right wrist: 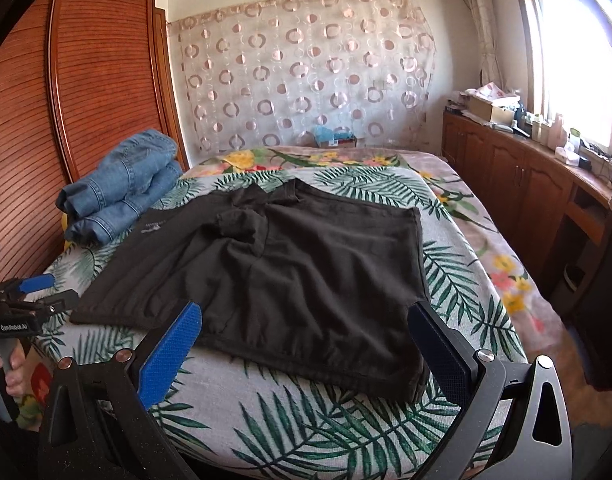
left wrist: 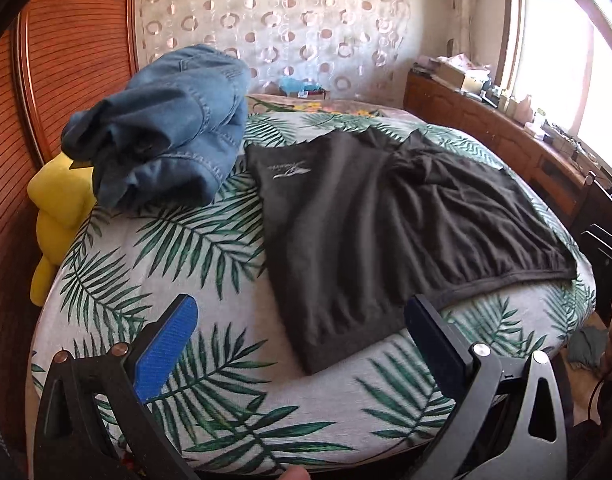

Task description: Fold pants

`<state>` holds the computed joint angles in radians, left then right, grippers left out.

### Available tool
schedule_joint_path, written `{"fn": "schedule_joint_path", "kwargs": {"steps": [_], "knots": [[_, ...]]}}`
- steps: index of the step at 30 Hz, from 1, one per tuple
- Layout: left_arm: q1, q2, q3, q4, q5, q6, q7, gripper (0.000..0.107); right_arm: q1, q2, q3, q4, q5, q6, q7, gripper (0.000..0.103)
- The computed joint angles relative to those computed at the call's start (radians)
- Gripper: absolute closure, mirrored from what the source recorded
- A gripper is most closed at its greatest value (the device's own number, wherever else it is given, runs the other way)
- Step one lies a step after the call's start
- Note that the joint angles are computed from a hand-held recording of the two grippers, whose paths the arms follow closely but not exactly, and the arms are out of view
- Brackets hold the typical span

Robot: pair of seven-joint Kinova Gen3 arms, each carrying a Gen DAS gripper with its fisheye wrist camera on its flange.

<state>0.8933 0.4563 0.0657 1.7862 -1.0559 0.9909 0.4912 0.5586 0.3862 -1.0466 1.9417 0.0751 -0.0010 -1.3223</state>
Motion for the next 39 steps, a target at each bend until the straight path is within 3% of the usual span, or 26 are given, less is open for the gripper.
{"fn": "schedule_joint_path", "kwargs": {"steps": [3,12,14,16,19,23,27,30,39], "knots": [[-0.010,-0.017,-0.001,0.038,-0.004,-0.040,0.026,0.005,0.009,-0.002,-0.002,-0.002,-0.003,0.014,-0.004,0.000],[-0.027,-0.048,0.014,0.097,-0.013,-0.104,0.052,0.025,0.025,-0.018,-0.021,-0.022,-0.096,0.073,0.081,0.000],[-0.035,-0.061,0.017,0.114,-0.022,-0.140,0.063,0.033,0.018,-0.015,-0.016,-0.029,-0.115,0.079,0.110,0.000],[-0.053,-0.072,0.021,0.125,-0.014,-0.179,0.055,0.049,0.015,-0.018,-0.015,-0.036,-0.135,0.088,0.137,0.000],[-0.053,-0.072,0.023,0.124,0.000,-0.182,0.038,0.058,0.031,-0.015,-0.030,-0.048,-0.172,0.110,0.177,0.000],[-0.057,-0.070,0.024,0.112,0.018,-0.189,-0.015,0.064,-0.007,-0.003,0.009,-0.072,-0.208,0.129,0.226,0.000],[-0.064,-0.072,0.011,0.113,0.011,-0.235,-0.034,0.085,-0.061,0.001,0.063,-0.096,-0.242,0.141,0.269,0.000],[-0.066,-0.064,0.012,0.085,0.038,-0.218,-0.083,0.094,-0.062,0.006,0.074,-0.106,-0.283,0.154,0.308,0.000],[-0.084,-0.067,-0.011,0.035,0.034,-0.252,-0.179,0.103,-0.124,0.012,0.171,-0.155,-0.375,0.215,0.384,0.000]]}}
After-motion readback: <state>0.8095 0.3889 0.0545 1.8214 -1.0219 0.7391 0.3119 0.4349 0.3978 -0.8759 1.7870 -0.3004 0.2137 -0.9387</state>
